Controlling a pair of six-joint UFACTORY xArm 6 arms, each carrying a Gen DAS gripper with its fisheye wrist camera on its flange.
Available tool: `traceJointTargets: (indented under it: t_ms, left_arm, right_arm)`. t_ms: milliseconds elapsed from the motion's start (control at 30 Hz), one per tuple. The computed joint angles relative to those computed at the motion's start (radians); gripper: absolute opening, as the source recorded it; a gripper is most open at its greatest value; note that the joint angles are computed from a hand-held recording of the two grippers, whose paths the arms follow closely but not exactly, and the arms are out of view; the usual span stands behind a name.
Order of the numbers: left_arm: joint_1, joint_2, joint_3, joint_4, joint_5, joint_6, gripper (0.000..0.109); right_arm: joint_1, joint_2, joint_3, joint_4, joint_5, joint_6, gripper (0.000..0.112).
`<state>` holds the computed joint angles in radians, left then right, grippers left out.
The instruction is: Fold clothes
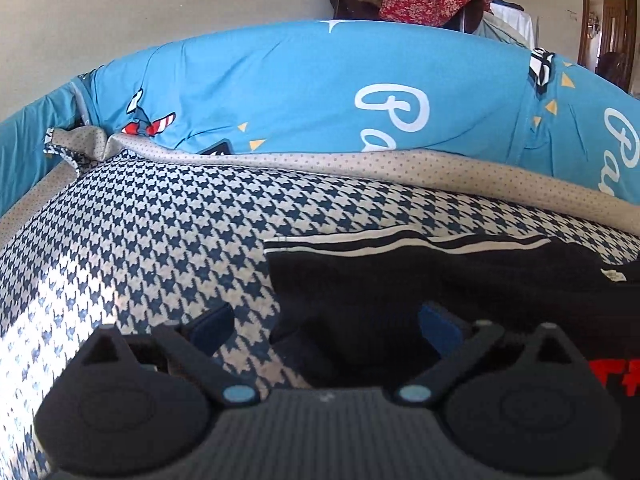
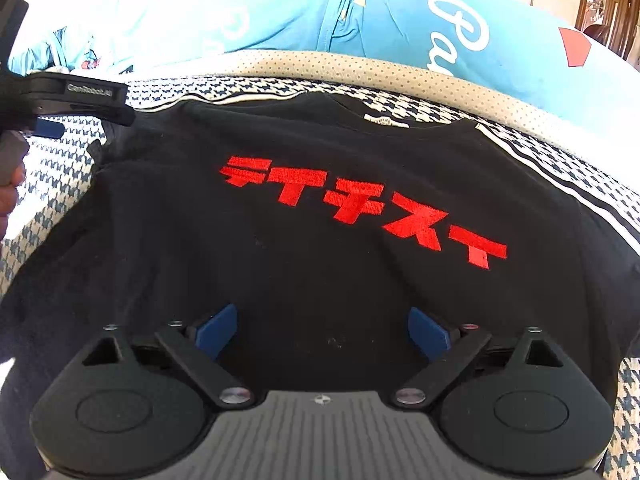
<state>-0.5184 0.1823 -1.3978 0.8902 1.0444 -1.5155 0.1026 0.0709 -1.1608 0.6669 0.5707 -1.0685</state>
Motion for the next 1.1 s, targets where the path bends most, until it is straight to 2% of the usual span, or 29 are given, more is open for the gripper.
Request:
traceJointTargets:
  t_ms: [67, 133, 267, 367, 667, 867, 1100]
  left_arm:
    - [0.003, 0.020, -0.017, -0.013, -0.012, 0.019, 0.099]
    - [0.006, 0.031, -0.026, -0.026, -0.025, 0.026, 0.099]
    - [0.013, 0.044, -0.041, -0.050, -0.031, 0.030, 0.101]
    - [0.022, 0.048, -0.044, -0.070, -0.042, 0.030, 0.103]
    - [0.032, 0.076, -0.072, -0.124, -0.052, 0.060, 0.103]
    - [0.031, 0.092, -0.094, -0.136, -0.050, 0.084, 0.103]
    - [0.032, 0.101, -0.105, -0.150, -0.039, 0.099, 0.103]
  right_arm:
    - [-0.007, 0.004, -0.014, 0.036, 0.007, -0.019, 0.089]
    - [-0.016, 0.015, -0.041, 0.079, 0.028, -0.032, 0.078]
    - [-0.028, 0.048, -0.101, 0.172, 0.058, -0.048, 0.062]
    - [-0.027, 0.080, -0.150, 0.222, 0.071, -0.050, 0.057]
    - [-0.006, 0.209, -0.325, 0.363, 0.106, -0.126, 0.054]
    - [-0.005, 0.322, -0.474, 0.398, 0.124, -0.067, 0.054]
    - [0.010, 0.449, -0.652, 0.409, 0.195, -0.080, 0.054]
